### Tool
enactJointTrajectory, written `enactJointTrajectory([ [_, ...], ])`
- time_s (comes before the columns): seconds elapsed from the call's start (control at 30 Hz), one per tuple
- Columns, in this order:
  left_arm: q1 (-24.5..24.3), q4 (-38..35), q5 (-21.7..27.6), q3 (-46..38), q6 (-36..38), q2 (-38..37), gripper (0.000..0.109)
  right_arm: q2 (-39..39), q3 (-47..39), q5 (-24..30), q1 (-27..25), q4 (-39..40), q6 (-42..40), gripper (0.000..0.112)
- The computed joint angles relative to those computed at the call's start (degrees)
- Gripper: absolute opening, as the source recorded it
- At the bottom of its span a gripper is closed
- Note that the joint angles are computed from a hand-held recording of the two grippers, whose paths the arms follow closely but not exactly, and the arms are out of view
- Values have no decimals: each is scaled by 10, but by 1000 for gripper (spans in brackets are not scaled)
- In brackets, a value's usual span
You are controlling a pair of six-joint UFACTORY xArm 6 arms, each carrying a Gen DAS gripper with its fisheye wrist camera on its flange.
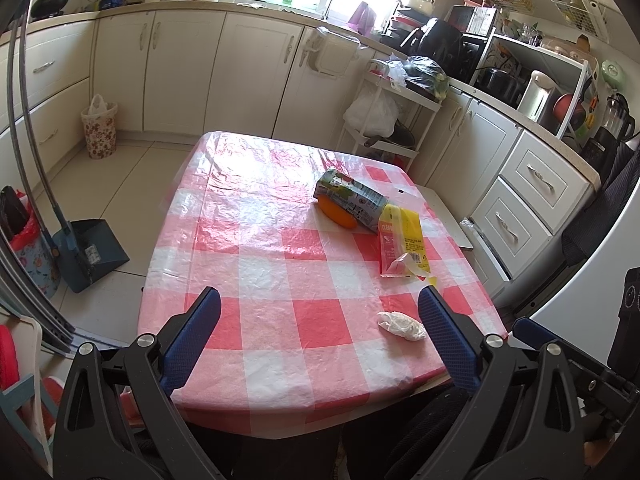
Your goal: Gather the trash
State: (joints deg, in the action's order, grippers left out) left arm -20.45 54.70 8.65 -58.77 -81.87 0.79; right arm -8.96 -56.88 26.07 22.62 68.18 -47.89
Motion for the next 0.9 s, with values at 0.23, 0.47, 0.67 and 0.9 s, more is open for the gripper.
enactJointTrajectory([
  [0.23,-1,-1,1,1,0,-1,95,1,-1,1,-1,0,-1,83],
  [0.47,-1,-4,2,1,3,-2,95,0,-1,2,-1,0,1,83],
  [0.67,-1,-6,3,1,5,-2,95,1,-2,4,-2,0,0,83],
  [0.9,19,-54,-21,30,44,-24,95,17,-35,27,-42,-14,38,85],
])
